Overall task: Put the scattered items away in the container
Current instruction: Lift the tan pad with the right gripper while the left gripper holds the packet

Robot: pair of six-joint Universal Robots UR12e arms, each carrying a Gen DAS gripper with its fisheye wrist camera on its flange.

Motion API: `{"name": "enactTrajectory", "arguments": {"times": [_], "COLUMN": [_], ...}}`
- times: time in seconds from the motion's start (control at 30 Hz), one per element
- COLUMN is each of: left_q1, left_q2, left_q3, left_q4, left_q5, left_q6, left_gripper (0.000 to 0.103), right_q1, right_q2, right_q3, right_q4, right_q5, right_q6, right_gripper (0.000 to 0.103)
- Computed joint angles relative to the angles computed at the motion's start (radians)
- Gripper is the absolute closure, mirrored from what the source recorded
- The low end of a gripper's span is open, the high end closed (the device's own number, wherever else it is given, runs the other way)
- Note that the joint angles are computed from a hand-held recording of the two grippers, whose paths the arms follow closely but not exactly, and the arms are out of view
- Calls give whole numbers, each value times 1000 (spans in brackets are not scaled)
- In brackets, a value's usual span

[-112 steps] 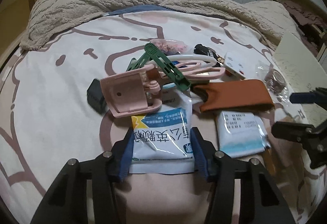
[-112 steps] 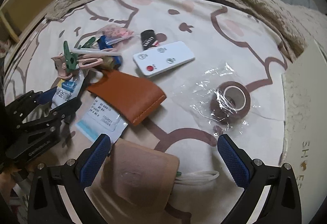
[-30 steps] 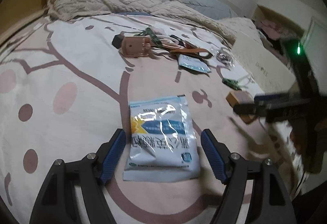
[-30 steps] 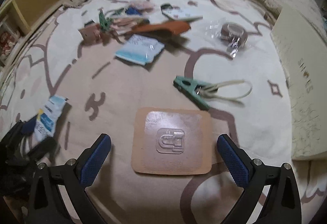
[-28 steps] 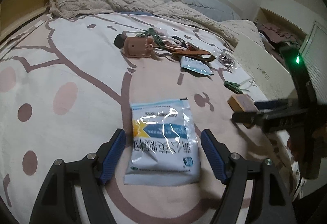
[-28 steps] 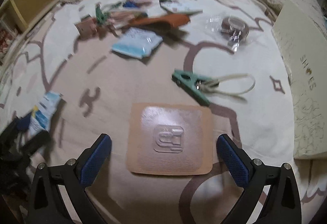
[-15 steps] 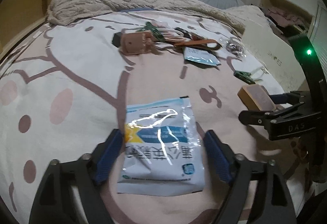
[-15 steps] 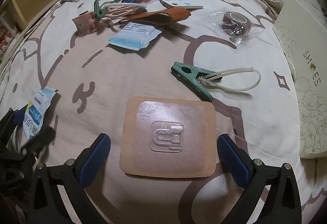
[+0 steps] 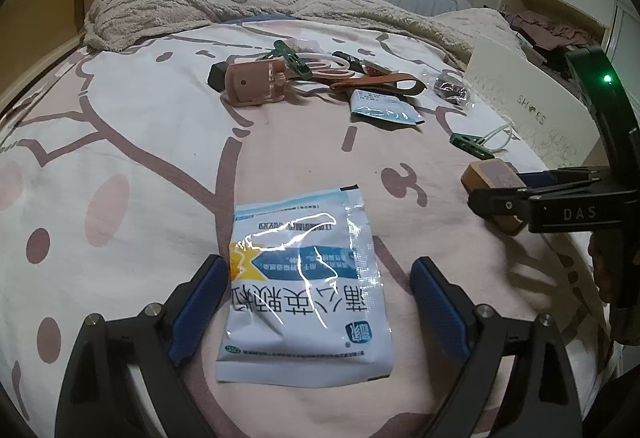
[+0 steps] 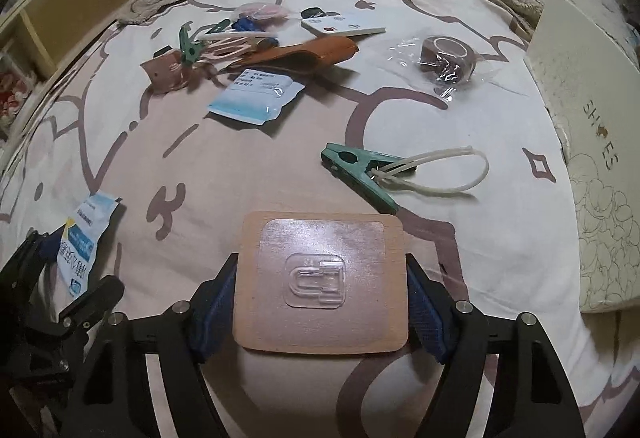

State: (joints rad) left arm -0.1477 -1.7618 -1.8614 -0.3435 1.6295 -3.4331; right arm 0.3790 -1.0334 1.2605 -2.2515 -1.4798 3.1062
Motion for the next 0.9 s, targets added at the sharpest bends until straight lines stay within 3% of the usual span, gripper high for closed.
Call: {"name": "enactTrajectory", "arguments": {"times": [0.17, 0.3, 0.47, 0.57, 0.9], "left_q1": [-8, -14, -13, -16, -12], "left_q2": [-2, -2, 0, 1, 7], "left_q3": [2, -1, -6, -10, -18], "left_q4": [-1, 9, 19, 29, 50], "left_q5": [36, 80, 92, 109, 102], "left_q6": [-4, -29, -42, -51, -58], "left_gripper": [16, 32, 40, 50, 53], "right_q1": [2, -2, -4, -6, -15], "right_q2": [1, 1, -2, -6, -23], "right_q3": [-5, -7, -4, 1, 20], "right_q4": [6, 11, 13, 11, -28], "right_q5": [15, 41, 60, 71, 88], "right_q6": [-11, -1, -4, -8, -19], "right_gripper": [27, 27, 27, 27, 26]}}
